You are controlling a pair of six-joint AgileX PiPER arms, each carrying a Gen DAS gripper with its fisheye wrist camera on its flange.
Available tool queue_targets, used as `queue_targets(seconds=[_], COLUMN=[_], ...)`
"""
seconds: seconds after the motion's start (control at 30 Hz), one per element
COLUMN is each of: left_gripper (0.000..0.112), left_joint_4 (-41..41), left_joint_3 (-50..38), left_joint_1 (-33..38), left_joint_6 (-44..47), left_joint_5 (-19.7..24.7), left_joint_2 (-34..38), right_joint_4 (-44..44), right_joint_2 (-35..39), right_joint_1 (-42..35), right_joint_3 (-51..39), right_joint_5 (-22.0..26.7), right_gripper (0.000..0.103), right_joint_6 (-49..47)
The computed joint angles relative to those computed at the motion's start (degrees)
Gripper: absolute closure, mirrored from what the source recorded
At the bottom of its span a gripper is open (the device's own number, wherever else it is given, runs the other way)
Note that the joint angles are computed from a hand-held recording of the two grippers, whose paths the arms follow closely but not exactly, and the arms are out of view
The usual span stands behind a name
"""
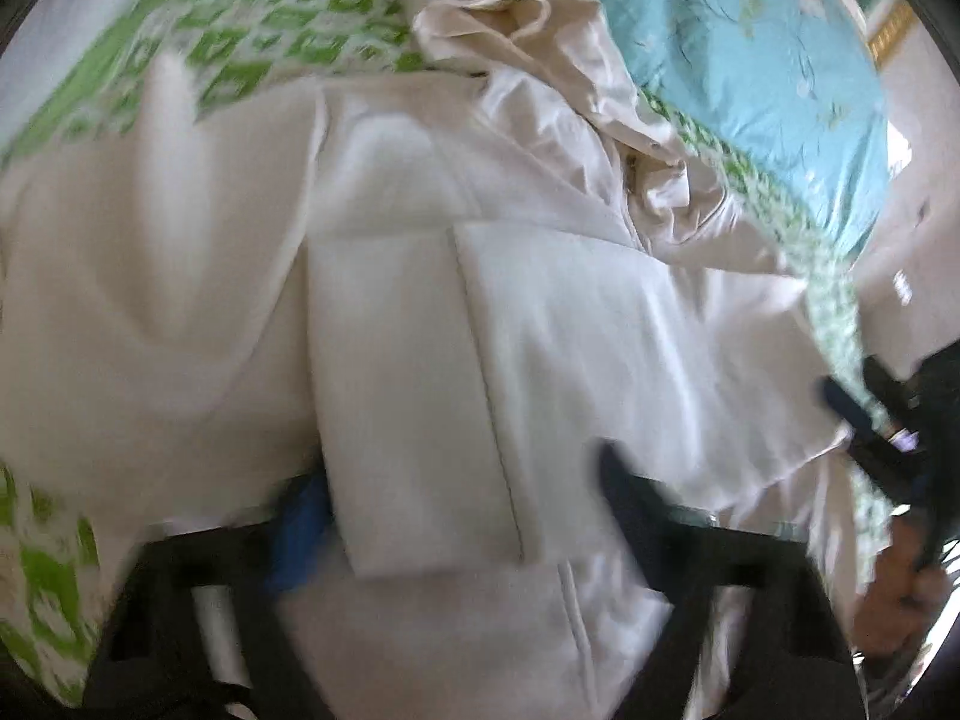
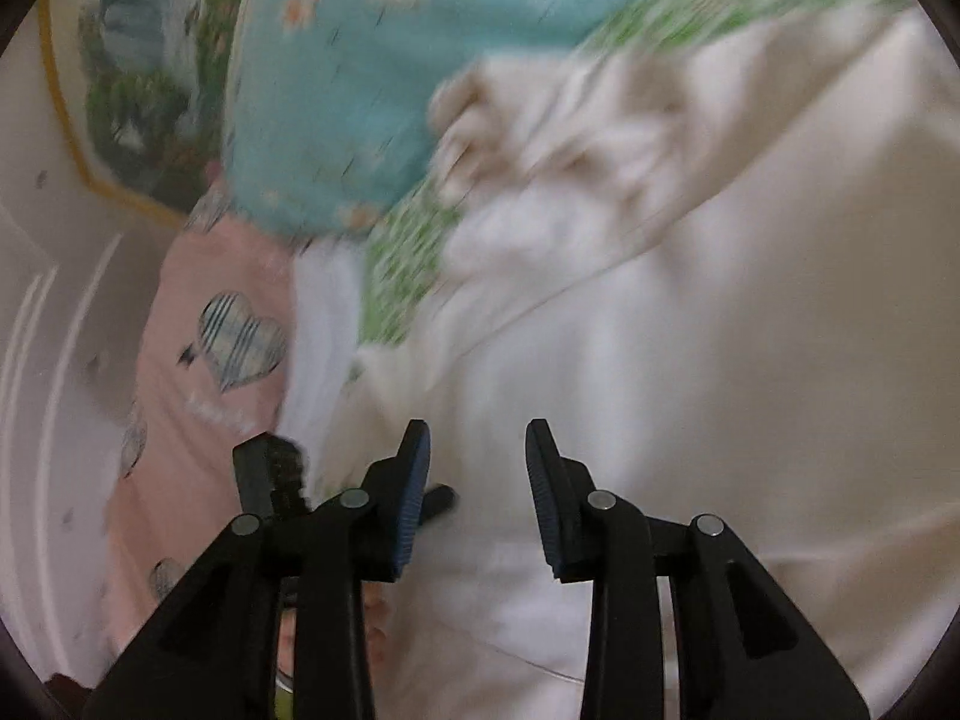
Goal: Fold large clothes
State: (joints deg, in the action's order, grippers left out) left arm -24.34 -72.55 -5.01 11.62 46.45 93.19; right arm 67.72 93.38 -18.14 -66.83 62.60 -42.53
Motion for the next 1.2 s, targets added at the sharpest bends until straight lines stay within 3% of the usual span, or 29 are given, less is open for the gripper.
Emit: queue_targets(seconds=[0.03,0.07,0.2,0.3,0.47,0.57,0.6,0.63,0.67,0.8,0.97,1.07,1.13,1.2], left_gripper=[0.094,0.107,0.107,0.108,0.107,0.107,0.107,0.107,0.107,0.106,0.106,0.102,0.097,0.095], left_joint_4=[1.7,1.2,7.3,9.6,8.7,10.7,11.6,11.3,10.3,6.8,10.5,6.8,7.1,6.3], left_joint_3=[-0.7,-1.1,-0.8,-1.0,-1.2,-1.1,-1.8,-1.2,0.0,-0.4,0.6,2.2,3.0,4.5], left_joint_1=[-0.8,-0.7,-1.8,0.0,1.2,-0.1,-0.8,-0.6,-0.3,-1.1,-2.6,-0.7,-0.2,1.0], left_joint_6=[-0.9,0.2,-4.6,-6.7,-6.9,-8.2,-8.8,-7.9,-6.6,-3.2,-6.3,-2.7,-3.0,-2.5], left_joint_5=[-0.7,-0.4,-6.2,-6.5,-4.2,-4.5,-4.2,-4.3,-4.5,-4.7,-6.9,-6.8,-6.7,-6.3], left_joint_2=[0.8,1.2,-2.6,-1.8,0.3,0.0,0.2,-0.3,-1.2,-1.2,0.6,-0.9,-1.7,-3.3], right_joint_4=[-1.3,-2.3,-5.1,-11.4,-19.5,-23.2,-24.4,-25.2,-26.5,-24.3,-27.6,-35.9,-32.6,-27.1], right_joint_2=[-1.5,-2.5,-3.6,-2.3,4.8,9.4,10.8,10.9,11.1,10.5,11.8,4.3,-1.0,-0.6], right_joint_1=[-3.4,-5.7,-16.6,-19.0,-15.7,-11.5,-9.8,-8.8,-8.1,-11.4,-11.0,-7.8,-6.5,-5.5], right_joint_3=[0.4,0.5,-0.9,-4.3,-11.5,-15.9,-17.1,-17.0,-17.4,-17.7,-18.3,-12.7,-7.7,-7.5], right_joint_5=[-0.5,-1.2,-3.4,-7.7,-8.8,-7.5,-7.6,-8.4,-9.0,-8.1,-7.9,-17.4,-21.4,-16.4], right_gripper=[0.069,0.069,0.069,0.069,0.067,0.055,0.056,0.065,0.095,0.095,0.090,0.089,0.085,0.069], right_joint_6=[0.4,0.8,1.2,5.1,11.7,14.5,15.0,14.8,15.1,13.8,16.1,21.8,17.4,10.1])
